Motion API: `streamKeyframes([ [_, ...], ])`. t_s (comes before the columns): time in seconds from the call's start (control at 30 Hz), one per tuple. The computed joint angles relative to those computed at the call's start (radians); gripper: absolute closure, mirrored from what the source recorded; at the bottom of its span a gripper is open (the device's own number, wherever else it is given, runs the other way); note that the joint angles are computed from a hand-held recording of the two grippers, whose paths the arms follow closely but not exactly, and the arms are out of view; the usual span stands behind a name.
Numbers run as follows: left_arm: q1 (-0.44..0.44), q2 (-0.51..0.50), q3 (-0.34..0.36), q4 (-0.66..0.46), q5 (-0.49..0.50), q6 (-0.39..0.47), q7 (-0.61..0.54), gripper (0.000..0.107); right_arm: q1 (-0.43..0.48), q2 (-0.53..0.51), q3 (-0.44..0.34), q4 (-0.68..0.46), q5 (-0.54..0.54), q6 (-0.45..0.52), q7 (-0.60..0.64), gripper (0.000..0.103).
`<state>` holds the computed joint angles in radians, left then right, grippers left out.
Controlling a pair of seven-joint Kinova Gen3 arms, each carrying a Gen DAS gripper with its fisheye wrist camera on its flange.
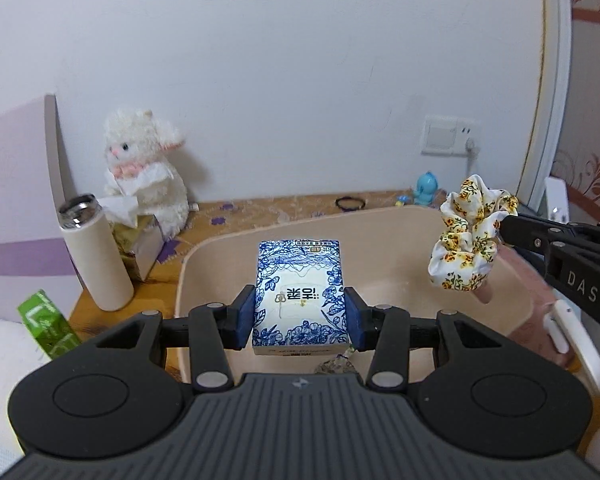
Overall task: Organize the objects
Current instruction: 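Carry both items over the beige bin and open both tools to drop them, then move both tools back to the black box and the orange plush toy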
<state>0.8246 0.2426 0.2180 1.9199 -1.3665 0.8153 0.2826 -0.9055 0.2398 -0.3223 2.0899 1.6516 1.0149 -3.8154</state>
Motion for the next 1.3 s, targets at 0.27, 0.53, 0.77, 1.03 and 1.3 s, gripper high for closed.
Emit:
streamKeyframes([
  [0.27, -0.005, 0.105, -0.059, -0.089, 0.115, -0.029, -0.128, 0.059, 0.05, 0.047, 0.034, -0.065, -0.059, -0.131, 0.105, 0.099],
  [0.53, 0.009, 0.071, -0.094, -0.074, 0.17, -0.066, -0.141, 0.031, 0.037, 0.011, 0.043, -0.045, -0.101, -0.158, 0.146, 0.063],
  [0.77, 0.048, 0.014, -0.051, -0.034, 0.147, -0.004, -0.126, 0.022, -0.007, -0.05, 0.004, 0.012, -0.133, -0.07, 0.129, 0.045],
  [1.03, 0.093, -0.006, 0.029, -0.022, 0.147, 0.061, -0.099, 0.017, -0.061, -0.101, -0.036, 0.035, -0.302, 0.013, 0.189, 0.032],
  [1.3, 0.132, 0.008, 0.045, 0.002, 0.185, 0.067, -0.075, 0.017, -0.077, -0.115, -0.058, 0.084, -0.39, -0.006, 0.222, 0.028],
])
